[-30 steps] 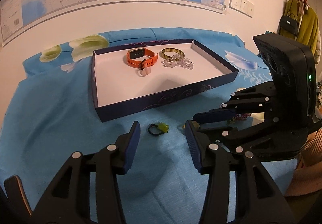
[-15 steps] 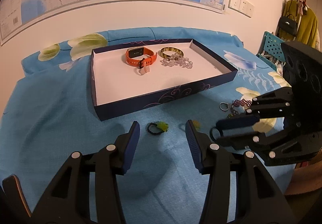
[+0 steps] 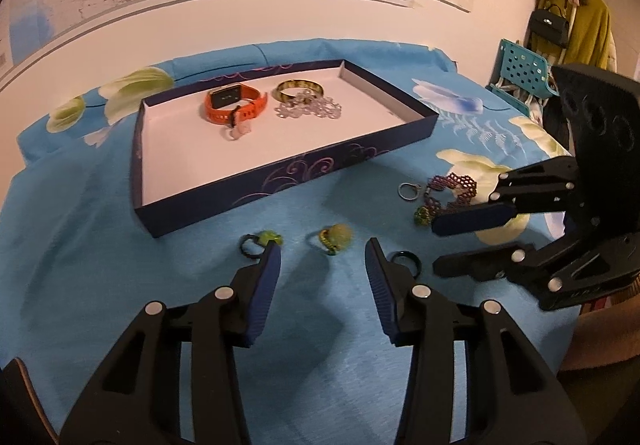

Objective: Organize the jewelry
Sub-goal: 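Grasp the dark lattice bracelet with the right tool while the left tool grasps a green-bead hair tie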

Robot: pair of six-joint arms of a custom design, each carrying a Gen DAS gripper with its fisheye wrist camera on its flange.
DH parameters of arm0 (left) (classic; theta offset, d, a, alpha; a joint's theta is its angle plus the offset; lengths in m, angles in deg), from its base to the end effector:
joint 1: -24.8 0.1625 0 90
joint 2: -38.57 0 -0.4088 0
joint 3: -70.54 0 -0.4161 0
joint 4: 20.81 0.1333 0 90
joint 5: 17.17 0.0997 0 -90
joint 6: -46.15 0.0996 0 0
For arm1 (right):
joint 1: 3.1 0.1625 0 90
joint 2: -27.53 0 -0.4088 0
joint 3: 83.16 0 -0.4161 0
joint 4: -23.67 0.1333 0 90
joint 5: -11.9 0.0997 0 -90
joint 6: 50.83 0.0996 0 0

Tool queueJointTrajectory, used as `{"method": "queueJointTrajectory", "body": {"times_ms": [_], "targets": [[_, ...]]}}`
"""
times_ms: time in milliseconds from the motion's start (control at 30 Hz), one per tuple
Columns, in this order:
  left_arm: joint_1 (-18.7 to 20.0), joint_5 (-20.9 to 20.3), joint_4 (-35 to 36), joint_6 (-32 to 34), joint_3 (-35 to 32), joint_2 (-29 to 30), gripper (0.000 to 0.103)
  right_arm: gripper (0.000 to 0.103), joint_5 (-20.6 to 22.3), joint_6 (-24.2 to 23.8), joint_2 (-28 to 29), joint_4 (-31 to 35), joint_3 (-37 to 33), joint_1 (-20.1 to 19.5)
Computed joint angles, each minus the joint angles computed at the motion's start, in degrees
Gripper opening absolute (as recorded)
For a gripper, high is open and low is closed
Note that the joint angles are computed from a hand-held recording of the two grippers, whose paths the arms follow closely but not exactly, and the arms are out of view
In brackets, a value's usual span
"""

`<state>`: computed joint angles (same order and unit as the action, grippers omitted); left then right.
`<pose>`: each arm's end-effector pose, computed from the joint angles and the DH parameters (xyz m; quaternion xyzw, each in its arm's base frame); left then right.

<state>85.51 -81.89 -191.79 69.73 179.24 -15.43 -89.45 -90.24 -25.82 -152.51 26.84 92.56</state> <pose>-0.1451 -0.6180 0.1170 0.3785 0.8730 -0.2322 0.2018 0.1731 -0.5935 0.1071 0.3455 -0.8984 0.2149 0.1651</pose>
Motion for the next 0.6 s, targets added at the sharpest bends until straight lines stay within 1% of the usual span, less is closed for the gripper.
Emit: {"method": "queueJointTrajectory", "body": {"times_ms": [67,100,200,233,267,333,400,600], "targets": [[-0.1,-0.1,0.5,0.0,-0.1,0.2,0.042,0.029,0.1,0.3,-0.9,-1.7,0.8,-0.4],[-0.2,-0.1,0.9,0.0,-0.3,0.4,0.042,0.032,0.0,0.8,-1.4,-2.7,1.1,-0.6],[-0.3,-0.4,1.8,-0.1,-0.7,0.7,0.042,0.037,-1.8,1.9,-2.2,-5.5,1.8,-1.4],[-0.3,-0.4,2.0,-0.2,-0.9,0.8,0.042,0.039,-2.8,2.6,-2.4,-6.1,1.7,-1.7],[-0.2,-0.4,2.2,-0.5,-1.1,1.0,0.042,0.039,-4.0,3.6,-2.3,-6.9,1.6,-2.0],[-0.1,-0.4,3.0,-1.0,-1.7,1.4,0.042,0.04,-4.4,4.3,-2.5,-6.4,1.2,-2.6],[-0.1,-0.3,3.5,-1.3,-2.2,1.7,0.042,0.043,-6.9,4.3,-1.6,-6.3,0.2,-2.6],[-0.1,-0.3,5.1,-2.5,-3.4,2.6,0.042,0.044,-9.1,3.6,0.4,-4.8,-1.9,-2.7]]}}
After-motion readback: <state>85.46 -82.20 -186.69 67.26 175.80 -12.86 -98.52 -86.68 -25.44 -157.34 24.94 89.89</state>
